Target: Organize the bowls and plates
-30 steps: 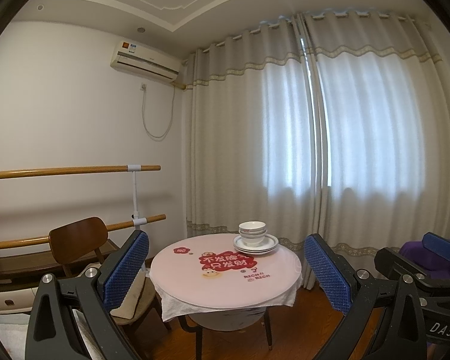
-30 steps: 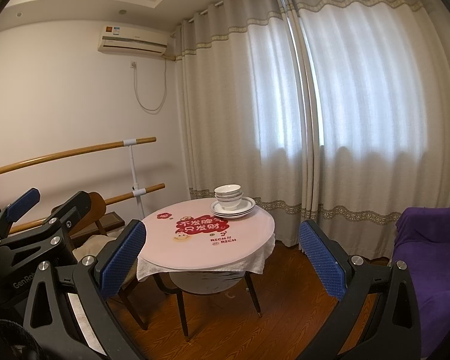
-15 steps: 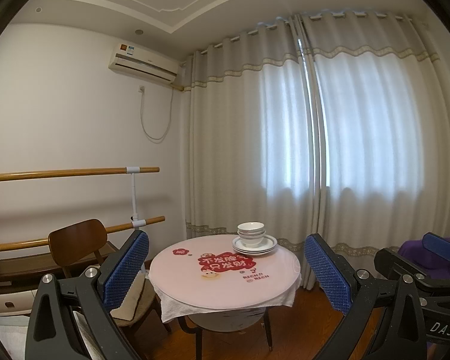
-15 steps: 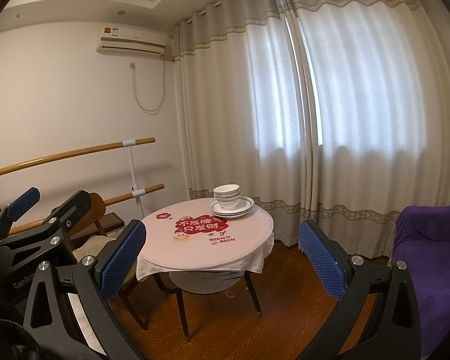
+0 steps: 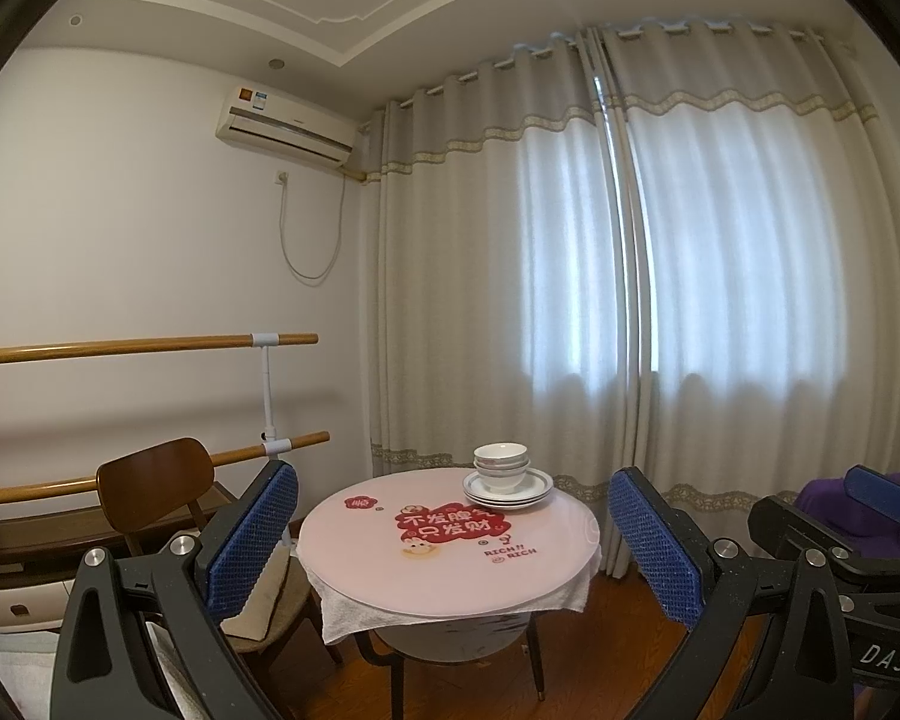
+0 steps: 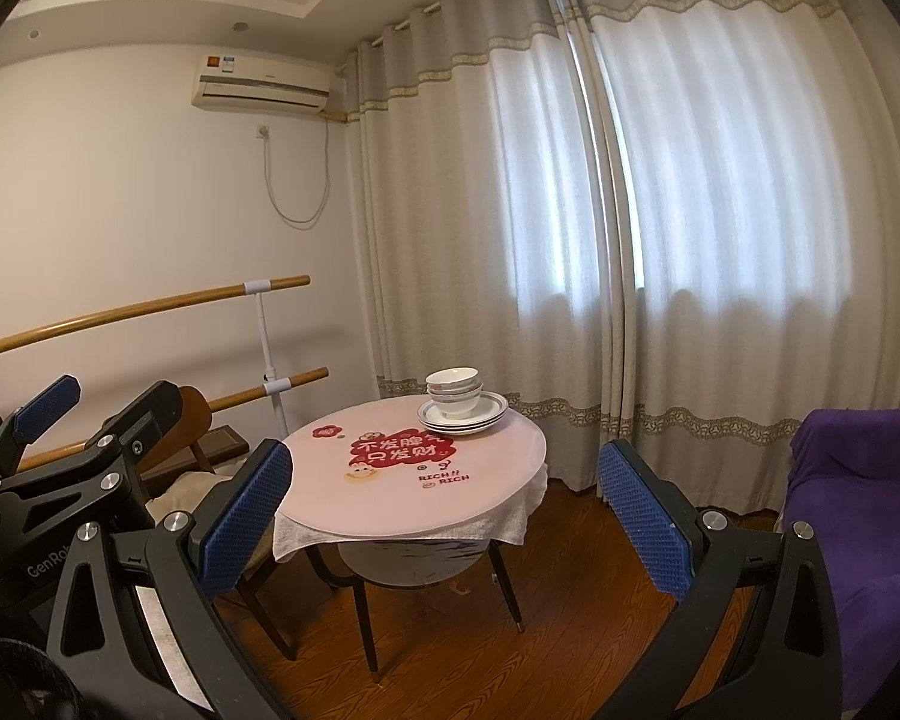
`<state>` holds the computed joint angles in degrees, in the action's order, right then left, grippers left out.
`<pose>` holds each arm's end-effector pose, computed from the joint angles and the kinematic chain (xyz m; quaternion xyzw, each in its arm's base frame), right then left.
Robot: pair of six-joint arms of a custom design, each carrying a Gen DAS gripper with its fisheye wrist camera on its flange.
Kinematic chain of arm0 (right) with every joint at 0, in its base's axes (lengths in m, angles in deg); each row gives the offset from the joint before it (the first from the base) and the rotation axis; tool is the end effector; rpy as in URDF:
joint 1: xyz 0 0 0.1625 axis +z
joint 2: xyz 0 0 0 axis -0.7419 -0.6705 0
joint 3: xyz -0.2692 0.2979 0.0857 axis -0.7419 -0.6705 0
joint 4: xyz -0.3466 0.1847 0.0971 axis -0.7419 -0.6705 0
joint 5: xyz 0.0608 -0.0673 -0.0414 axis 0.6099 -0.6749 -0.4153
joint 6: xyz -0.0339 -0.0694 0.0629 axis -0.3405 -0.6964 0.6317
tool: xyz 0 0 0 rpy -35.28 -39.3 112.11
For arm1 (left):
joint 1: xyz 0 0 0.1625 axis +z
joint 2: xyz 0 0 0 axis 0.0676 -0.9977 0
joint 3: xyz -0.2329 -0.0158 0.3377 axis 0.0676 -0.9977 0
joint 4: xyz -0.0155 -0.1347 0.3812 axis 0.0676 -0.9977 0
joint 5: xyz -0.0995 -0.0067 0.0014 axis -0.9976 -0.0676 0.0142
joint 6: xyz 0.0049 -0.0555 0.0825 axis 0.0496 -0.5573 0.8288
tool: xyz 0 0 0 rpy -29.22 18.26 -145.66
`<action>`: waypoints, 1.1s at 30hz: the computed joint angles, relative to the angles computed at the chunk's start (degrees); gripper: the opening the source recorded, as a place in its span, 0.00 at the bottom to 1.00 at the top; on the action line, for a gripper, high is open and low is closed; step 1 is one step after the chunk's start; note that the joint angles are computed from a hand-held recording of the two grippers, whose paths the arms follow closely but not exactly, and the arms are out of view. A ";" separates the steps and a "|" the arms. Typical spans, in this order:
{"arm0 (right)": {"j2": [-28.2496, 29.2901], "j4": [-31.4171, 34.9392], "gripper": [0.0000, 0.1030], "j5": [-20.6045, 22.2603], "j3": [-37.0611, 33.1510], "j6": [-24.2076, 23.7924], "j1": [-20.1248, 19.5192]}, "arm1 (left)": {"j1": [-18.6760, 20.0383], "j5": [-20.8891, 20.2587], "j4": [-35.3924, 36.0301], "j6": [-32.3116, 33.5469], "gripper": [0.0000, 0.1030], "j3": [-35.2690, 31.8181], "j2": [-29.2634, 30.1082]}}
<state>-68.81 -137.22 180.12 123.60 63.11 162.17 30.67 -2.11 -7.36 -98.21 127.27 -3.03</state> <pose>0.2421 -0.3874 0.2467 0.0756 -0.6270 0.6714 0.3877 -0.3400 -0.4672 0.1523 0.4100 0.7137 -0.5522 0.1327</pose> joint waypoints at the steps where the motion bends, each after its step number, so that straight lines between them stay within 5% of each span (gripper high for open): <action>1: -0.03 0.06 1.00 -0.09 -0.07 -0.05 -0.10 | 0.00 -0.02 -0.02 -0.01 0.99 0.03 -0.02; 33: -0.55 -0.67 1.00 0.35 0.77 -0.21 0.24 | 0.66 0.99 1.34 0.13 0.99 -0.40 -0.46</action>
<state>-69.36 -137.90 180.48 124.37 62.90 162.41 31.33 -1.12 -6.03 -98.07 126.87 -3.50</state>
